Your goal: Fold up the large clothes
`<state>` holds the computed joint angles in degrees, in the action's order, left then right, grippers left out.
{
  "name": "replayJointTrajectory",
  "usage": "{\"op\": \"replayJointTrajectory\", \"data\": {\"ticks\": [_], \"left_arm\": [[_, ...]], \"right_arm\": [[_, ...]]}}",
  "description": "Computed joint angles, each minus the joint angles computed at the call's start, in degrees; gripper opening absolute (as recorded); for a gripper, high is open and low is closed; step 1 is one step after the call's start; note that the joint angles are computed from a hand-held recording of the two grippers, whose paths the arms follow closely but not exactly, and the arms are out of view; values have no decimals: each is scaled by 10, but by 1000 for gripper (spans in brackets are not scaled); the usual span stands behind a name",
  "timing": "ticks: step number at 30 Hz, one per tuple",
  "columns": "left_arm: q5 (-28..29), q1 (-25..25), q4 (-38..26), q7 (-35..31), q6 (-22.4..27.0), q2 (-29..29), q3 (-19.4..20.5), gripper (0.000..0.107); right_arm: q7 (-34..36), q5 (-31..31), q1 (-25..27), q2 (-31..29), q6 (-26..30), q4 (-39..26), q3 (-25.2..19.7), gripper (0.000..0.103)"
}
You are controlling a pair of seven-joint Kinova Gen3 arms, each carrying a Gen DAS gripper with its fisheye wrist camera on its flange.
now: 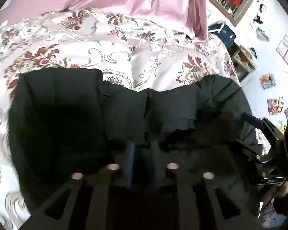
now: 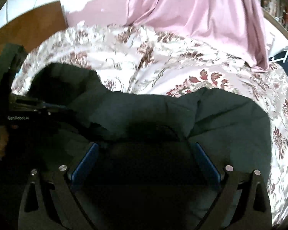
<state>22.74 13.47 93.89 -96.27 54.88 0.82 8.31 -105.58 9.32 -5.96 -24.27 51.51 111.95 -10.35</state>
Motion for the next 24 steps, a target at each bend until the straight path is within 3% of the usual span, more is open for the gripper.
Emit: {"op": "replayJointTrajectory", "data": {"ticks": [1,2,3,5,12,17,21,24], "left_arm": [[-5,1,5,10,-3,-12,1,56],[-13,4,14,22,-15,-28,2,87],[-24,7,24,41,-31,-45,5,96],[-27,9,48,58,-62,-81,4,96],[-70,20,86,137,-101,-169,22,101],[-99,16,98,185,-109,-247,49,103],[-110,-39,81,223,-53,-337,96,103],[-167,-16,46,293,17,-377,110,103]], "right_arm": [[-5,0,2,-14,6,-1,-5,97],[-7,-2,2,-28,4,2,-4,97],[-7,-4,3,-40,0,4,-3,97],[-5,-7,6,-61,3,4,-5,97],[11,-24,13,-133,-21,19,-10,97],[19,-36,29,-200,-12,14,-27,99],[-8,-25,18,-257,58,-29,-51,99],[23,-77,54,-299,128,-78,-53,100]]}}
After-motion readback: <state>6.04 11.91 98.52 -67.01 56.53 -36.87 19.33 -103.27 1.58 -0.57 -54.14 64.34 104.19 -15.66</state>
